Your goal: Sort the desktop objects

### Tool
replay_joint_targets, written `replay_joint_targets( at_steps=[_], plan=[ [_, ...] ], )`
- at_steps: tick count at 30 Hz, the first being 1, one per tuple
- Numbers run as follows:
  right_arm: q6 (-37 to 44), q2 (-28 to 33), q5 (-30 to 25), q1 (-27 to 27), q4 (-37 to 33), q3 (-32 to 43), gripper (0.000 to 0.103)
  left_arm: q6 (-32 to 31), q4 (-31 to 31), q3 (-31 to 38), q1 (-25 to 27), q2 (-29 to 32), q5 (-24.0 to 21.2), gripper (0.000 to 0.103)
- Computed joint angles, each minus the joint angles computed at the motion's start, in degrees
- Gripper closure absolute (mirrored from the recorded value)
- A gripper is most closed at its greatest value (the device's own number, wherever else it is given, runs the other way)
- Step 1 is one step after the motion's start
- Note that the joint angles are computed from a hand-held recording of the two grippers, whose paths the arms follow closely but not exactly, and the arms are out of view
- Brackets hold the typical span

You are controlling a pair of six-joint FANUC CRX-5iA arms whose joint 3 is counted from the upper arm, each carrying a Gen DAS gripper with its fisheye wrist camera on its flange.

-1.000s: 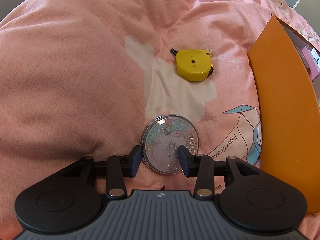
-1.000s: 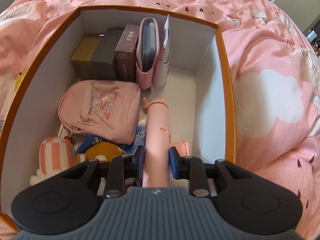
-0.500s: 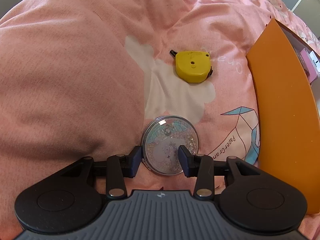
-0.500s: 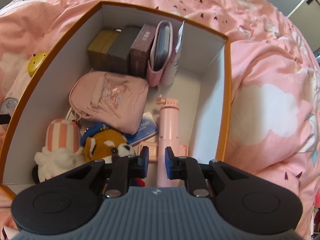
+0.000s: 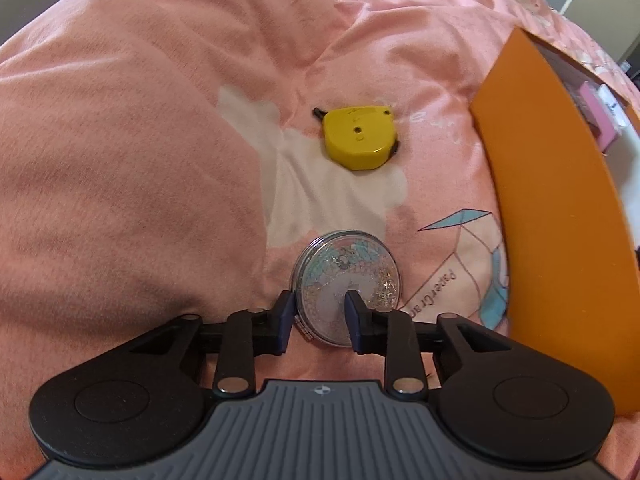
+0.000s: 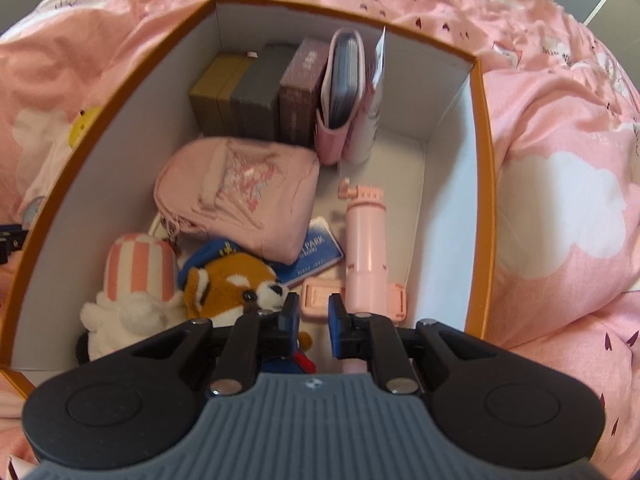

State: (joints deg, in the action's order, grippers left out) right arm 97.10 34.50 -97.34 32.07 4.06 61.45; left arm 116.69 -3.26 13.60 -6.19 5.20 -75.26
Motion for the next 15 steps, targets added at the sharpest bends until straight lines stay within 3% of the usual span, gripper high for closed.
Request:
replay_joint_targets(
  at_steps=[8,15],
  plan=[
    [0.3,-2.7,2.6,-0.3,-5.8,-1.0,0.083,-6.6,2.4,-2.0,-1.3,-2.5,7.9,0.075],
    [-0.2,-2.1,3.4,-0.9,-7.6,-0.8,0.083,-8.5,5.5,-1.6,-1.3,-1.5,10.6,0.075]
  ],
)
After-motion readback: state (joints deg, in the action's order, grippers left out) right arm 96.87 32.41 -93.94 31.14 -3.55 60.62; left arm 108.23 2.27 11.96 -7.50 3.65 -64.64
